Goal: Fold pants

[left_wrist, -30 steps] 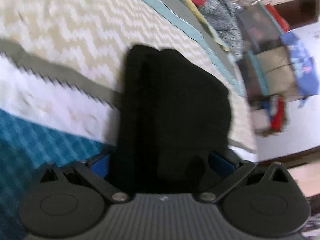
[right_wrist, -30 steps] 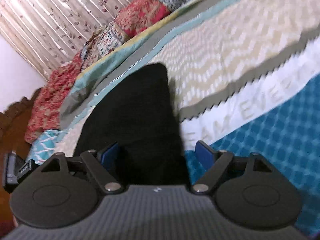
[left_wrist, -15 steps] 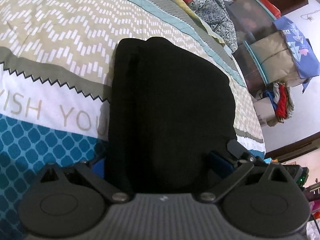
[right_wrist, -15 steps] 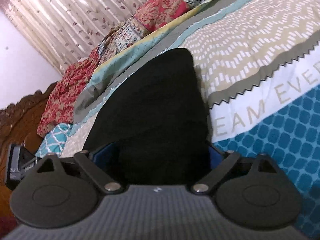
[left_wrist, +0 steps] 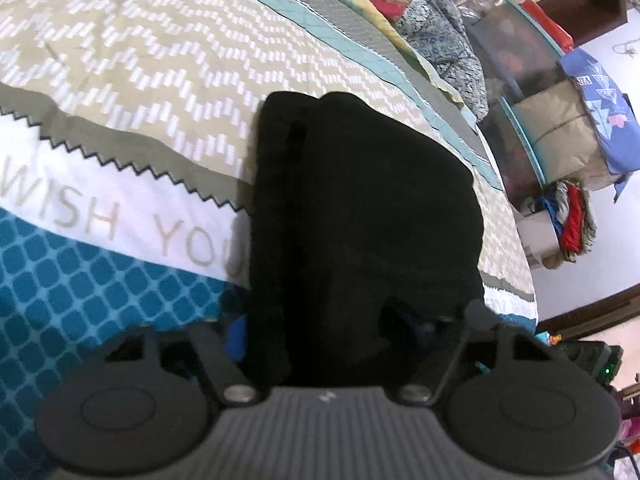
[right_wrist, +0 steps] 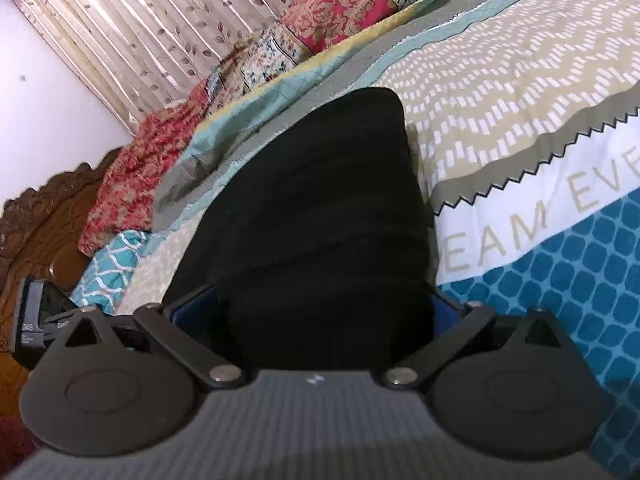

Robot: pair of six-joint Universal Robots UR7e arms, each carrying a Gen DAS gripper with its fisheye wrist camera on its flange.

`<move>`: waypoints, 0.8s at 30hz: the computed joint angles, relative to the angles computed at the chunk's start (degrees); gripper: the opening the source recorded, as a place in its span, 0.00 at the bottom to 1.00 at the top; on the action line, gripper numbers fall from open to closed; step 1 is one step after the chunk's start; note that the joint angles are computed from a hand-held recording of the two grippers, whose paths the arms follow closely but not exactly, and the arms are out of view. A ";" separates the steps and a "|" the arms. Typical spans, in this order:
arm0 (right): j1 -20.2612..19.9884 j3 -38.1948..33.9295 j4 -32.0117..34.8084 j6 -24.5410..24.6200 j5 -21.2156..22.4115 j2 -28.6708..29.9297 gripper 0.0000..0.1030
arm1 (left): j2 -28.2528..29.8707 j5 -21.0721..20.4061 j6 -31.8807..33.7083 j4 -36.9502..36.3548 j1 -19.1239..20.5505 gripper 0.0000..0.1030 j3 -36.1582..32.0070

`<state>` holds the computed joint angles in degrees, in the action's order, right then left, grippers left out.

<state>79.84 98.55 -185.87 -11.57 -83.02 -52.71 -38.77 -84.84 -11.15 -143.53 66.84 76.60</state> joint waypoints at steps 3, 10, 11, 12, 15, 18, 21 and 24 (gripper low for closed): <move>1.50 -0.21 0.49 -1.41 -3.96 -0.01 0.68 | -0.29 0.06 -1.05 0.05 -0.37 0.47 -0.04; 4.50 1.01 -7.10 -6.50 -7.64 0.78 0.47 | -2.69 2.91 4.80 -5.61 -3.73 0.39 3.13; 4.90 0.90 -8.32 -7.88 -7.77 1.02 0.46 | -2.87 3.06 5.14 -6.26 -4.01 0.39 3.24; 5.10 0.66 -9.16 -9.01 -7.55 1.24 0.46 | -3.07 3.08 5.40 -6.65 -4.18 0.39 3.22; 5.87 -0.77 -11.84 -12.37 -6.69 2.27 0.45 | -3.05 2.02 5.29 -7.35 -4.42 0.39 1.90; 6.48 -3.84 -12.12 -15.44 -5.28 3.51 0.45 | -1.87 1.92 6.12 -6.71 -4.70 0.39 -1.79; 6.95 -9.80 -8.99 -17.44 -3.44 5.57 0.44 | 1.22 2.99 8.67 -4.27 -4.91 0.39 -8.90; 7.71 -17.90 -5.72 -19.49 -2.04 9.22 0.44 | 6.83 4.41 12.39 -0.67 -5.00 0.39 -20.35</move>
<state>87.56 80.66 -191.60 -31.07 -85.06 -43.49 -31.94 -80.43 1.24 -144.21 61.84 56.25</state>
